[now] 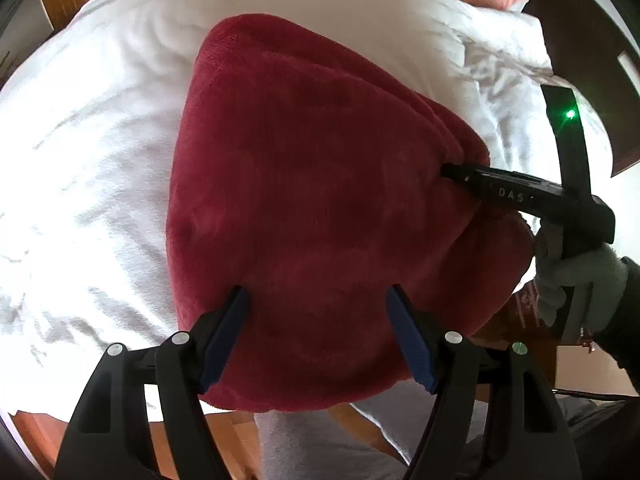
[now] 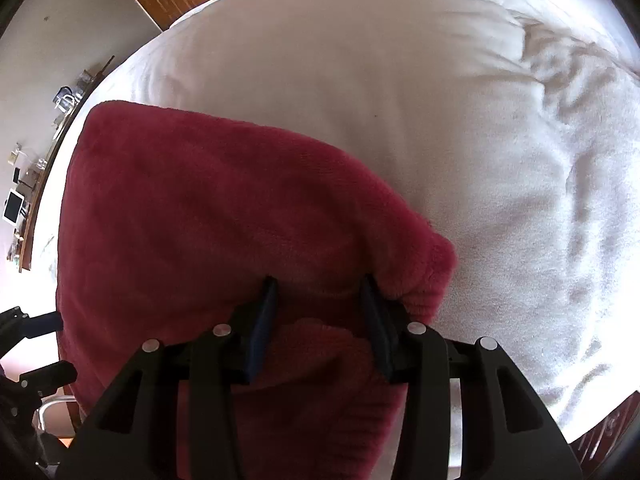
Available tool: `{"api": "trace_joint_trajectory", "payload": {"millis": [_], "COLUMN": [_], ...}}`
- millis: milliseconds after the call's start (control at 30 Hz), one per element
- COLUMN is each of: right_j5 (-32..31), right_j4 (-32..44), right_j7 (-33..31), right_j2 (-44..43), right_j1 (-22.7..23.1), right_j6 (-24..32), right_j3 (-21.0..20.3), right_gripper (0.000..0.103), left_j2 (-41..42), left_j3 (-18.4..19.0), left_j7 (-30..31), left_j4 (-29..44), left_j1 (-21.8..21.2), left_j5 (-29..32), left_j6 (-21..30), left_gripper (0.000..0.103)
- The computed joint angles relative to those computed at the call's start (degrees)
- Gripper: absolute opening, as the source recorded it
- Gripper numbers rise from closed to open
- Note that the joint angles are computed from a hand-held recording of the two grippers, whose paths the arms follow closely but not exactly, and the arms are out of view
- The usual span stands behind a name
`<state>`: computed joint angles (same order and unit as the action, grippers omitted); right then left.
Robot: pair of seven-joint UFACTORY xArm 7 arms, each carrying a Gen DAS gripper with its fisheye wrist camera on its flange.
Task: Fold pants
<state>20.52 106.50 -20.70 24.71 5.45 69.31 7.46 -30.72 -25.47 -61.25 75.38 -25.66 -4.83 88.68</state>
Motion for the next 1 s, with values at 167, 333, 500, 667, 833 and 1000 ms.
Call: {"api": "trace_joint_trajectory", "payload": {"millis": [167,333,500,667,833,1000], "right_j5": [0.8,2.8,4.3,6.1,6.0,5.2], "right_j4": [-3.2,-9.1,-13.2,-18.1,-23.5,-25.7], "right_j7": [-0.7,-3.8,-6.0,-9.2,-10.7,-9.7], "right_j2": [-1.9,-5.0,-7.0,-9.4,-12.4,-13.8], "right_j1": [0.3,-0.2,-0.1,0.0,1.2,2.4], "right_j6": [-2.5,-6.5,-9.8,-14.0,-19.0,-20.8], "right_j3": [0.3,0.4,0.4,0.4,0.3,0.1], "right_gripper": [0.044,0.044,0.044,0.045,0.045,0.045], "left_j2": [2.9,5.9,7.0,7.7,9.2,9.9], "left_j3": [-2.0,-3.6,-3.7,-3.6,-3.2,-2.3], "left_j7": [-0.8,-3.2,-5.3,-7.1,-8.0,-8.0], "left_j4": [2.0,2.4,1.7,0.6,0.3,0.0], "left_j1": [-0.2,-1.5,-3.1,-4.4,-5.5,-6.5], "left_j5": [2.0,4.2,5.9,6.9,7.6,7.6], "left_j6": [1.6,2.0,1.5,0.6,-0.1,-0.6], "left_gripper": [0.077,0.078,0.080,0.081,0.082,0.083]}}
